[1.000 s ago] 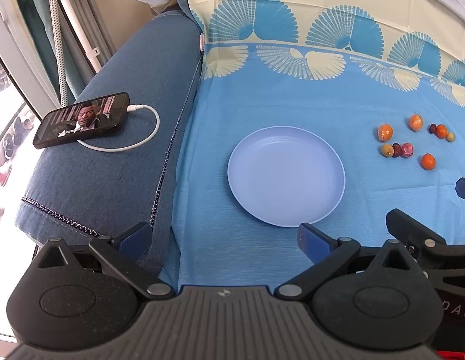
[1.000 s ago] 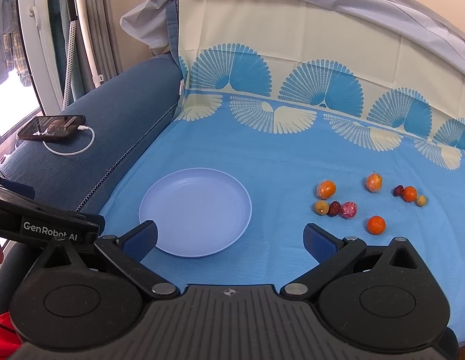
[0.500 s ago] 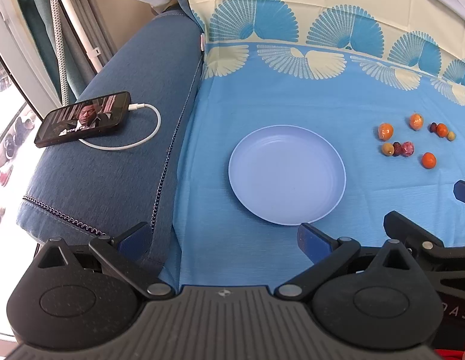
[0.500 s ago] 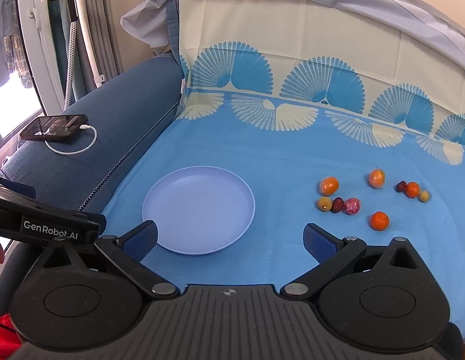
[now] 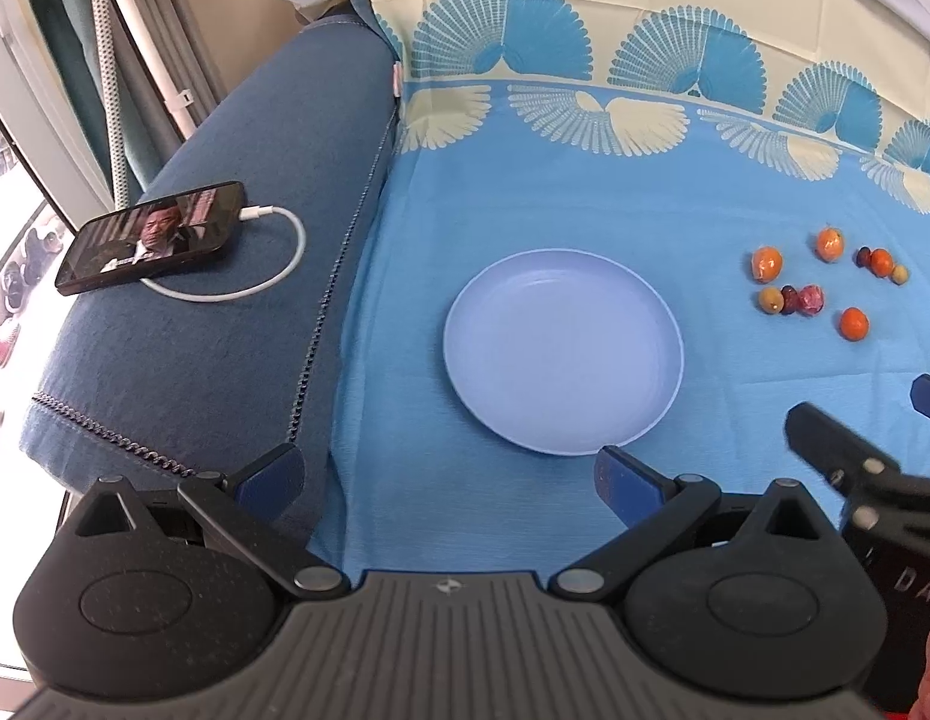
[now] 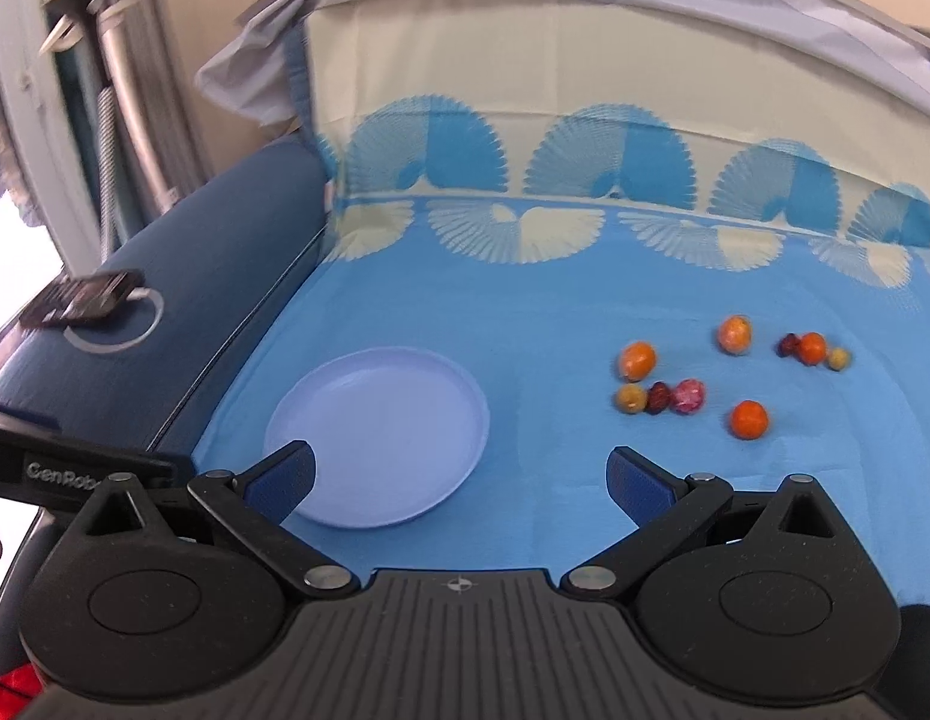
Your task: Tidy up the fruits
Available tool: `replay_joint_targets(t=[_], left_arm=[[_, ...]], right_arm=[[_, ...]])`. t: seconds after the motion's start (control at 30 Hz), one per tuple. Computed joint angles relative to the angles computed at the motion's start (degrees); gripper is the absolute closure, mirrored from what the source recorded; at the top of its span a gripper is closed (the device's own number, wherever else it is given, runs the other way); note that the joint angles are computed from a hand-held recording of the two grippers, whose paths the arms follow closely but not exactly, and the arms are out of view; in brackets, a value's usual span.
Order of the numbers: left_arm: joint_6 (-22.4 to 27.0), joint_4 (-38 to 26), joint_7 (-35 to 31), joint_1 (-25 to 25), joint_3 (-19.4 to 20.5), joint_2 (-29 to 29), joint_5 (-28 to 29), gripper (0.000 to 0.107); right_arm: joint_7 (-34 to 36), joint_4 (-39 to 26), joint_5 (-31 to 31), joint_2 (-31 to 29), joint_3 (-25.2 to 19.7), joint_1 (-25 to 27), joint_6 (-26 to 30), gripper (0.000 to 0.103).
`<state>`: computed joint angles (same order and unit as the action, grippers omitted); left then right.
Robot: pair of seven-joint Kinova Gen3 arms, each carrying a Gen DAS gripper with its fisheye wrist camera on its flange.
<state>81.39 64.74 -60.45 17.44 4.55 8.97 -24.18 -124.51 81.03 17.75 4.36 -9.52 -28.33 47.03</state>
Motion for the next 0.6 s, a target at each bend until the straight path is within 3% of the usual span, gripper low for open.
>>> replay_joint_targets(t=[0.13,0.27,0.33,0.43,0.6], left_arm=[[1.9,-3.7,-1.4,-0.4,-0.6,2.6,3.3,0.005],[2.7,-7.7,-1.7,0.6,-1.2,5.9,4.6,0.005],[2.3,-9.5,-2.5,2.0,-1.5,8.0,3.4,0.005],[1.6,-13.6,-5.5,3.6,-1.5,11.9,3.2,0.005],[3.9,-26.7,-12.5,5.6,-1.9,23.0,4.7,0.005]], right_arm=[[-9.3,5.6,6.6,-1.8,5.9,-4.3,-5.4,0.000],[-17.1,7.4,12.6,-1.3,1.7,1.6,-3.9,0.000],[-20.1,8.4,15.0,-0.8,2.4,2.5,-3.4,0.000],[-22.8,10.0,17.8,0.6,4.0,4.3,-4.0,0.000],[-22.0,9.7,19.7,5.1,6.9,6.6,-5.5,0.001]])
